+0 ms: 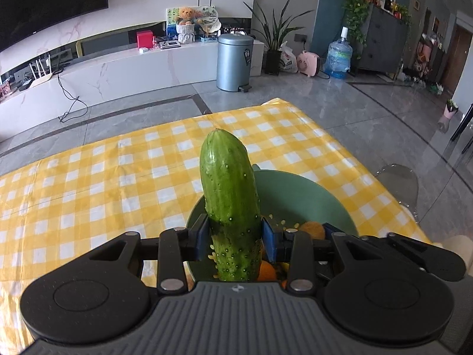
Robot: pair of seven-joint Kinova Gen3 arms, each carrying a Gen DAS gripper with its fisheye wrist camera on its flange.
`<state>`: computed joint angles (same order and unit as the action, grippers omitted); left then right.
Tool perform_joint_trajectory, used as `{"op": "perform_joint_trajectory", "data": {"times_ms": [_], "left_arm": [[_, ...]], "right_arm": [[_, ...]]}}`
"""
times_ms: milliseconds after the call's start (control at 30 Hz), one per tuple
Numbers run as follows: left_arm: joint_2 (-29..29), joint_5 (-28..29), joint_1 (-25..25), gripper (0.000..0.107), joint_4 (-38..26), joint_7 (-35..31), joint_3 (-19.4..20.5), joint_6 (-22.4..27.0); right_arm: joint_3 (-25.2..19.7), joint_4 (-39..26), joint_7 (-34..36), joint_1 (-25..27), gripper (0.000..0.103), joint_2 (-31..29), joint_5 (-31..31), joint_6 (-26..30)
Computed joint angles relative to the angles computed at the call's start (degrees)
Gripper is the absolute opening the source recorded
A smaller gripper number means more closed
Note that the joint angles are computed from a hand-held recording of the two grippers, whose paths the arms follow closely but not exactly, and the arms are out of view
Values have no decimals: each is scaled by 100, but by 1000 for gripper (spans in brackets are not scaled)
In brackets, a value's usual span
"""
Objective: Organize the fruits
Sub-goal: 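Lift and carry the cucumber and kiwi over the colander with both tools, then lower the cucumber and kiwi into the colander and open both tools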
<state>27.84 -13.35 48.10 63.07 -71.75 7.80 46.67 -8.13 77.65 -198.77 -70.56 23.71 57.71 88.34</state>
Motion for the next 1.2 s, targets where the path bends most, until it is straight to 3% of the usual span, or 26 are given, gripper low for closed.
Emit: {"op": "perform_joint_trajectory", "data": {"times_ms": [267,400,767,1033,1200], "left_arm": [[460,247,-118,42,-579,-93,17,604],[411,256,-105,42,-356,-170,-21,368],[580,492,-229,43,-619,-172,11,541],[414,638,-326,59,-300,-319,52,301],[112,892,-565,60,105,-401,189,32]], "right_arm": [[31,60,-143,122,21,21,-64,-163],[23,91,-44,175,21,23,-70,-309],[-1,231,-94,311,21,-74,-233,-693],[10,248,-175,356,21,-80,-299,-789],[11,321,-237,313,21,-97,-179,-825]]}}
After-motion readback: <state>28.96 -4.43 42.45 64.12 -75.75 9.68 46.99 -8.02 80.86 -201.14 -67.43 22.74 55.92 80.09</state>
